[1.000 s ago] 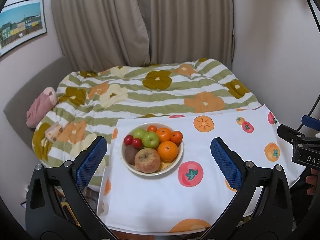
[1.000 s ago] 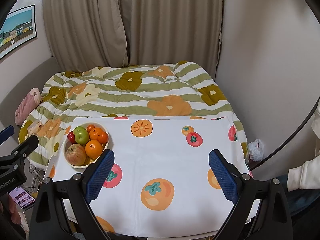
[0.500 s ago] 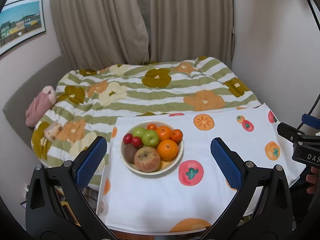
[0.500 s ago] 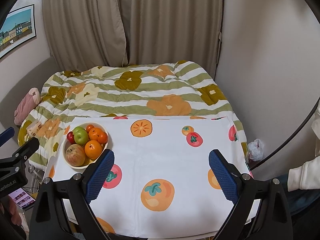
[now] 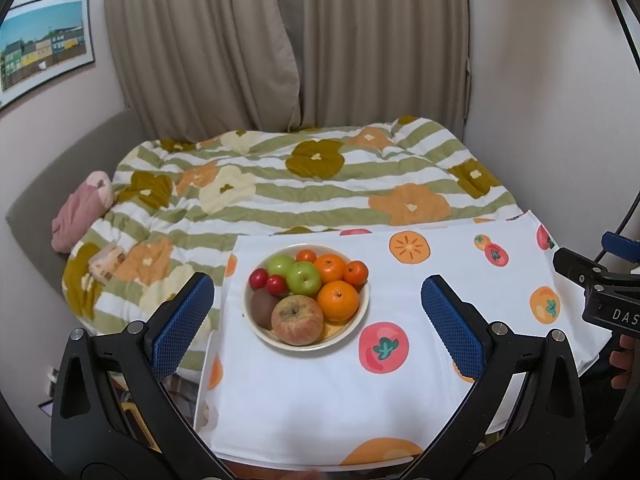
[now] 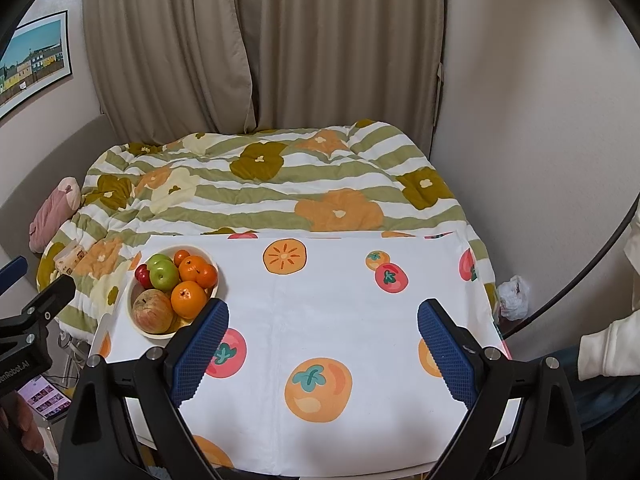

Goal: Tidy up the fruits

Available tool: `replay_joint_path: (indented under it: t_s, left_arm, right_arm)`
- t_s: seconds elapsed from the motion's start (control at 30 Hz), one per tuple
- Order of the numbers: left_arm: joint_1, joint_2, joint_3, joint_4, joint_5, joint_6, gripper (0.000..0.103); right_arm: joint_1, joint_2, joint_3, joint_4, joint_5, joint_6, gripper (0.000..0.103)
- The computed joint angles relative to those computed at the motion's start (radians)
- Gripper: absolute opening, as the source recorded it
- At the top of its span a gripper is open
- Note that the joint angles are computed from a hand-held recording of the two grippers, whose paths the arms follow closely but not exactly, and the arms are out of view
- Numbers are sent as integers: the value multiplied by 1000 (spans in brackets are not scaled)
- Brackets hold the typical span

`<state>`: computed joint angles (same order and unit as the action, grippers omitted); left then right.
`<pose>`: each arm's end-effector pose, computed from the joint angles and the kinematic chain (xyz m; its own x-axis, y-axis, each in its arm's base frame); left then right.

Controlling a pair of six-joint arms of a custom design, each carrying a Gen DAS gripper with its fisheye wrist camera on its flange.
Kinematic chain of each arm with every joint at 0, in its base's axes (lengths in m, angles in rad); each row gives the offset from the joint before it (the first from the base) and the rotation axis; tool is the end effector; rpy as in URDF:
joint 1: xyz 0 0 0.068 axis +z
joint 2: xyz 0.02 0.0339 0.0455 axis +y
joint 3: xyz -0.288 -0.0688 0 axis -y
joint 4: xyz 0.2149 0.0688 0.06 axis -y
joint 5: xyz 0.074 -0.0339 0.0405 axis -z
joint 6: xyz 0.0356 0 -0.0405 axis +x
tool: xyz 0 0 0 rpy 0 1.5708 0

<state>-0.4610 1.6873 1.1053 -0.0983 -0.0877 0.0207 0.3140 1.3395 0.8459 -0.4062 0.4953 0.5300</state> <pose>0.3158 -0.1534 0.2627 -0.5553 0.2989 -0.7761 0.3937 0.9165 0.0712 0.2308 0.0572 0.2624 -0.6380 0.2605 -0.7246 0.3846 0.9230 -0.0069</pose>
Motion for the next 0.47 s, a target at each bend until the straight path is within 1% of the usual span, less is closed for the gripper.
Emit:
replay_joint_path:
  t_s: [0.07,0.2,0.47]
  left_arm:
    - [7,-1,2,-1,14,-2,103]
    - [9,-1,7,-3,3,-4,103]
    - [23,19,26,-25,22,-5,103]
  right_arm:
    - [-3,2,-2,5,0,-2,95]
    - [-3,1,-1,4,-1,-1,95]
    - [-8,2,-1,4,-6,-5,95]
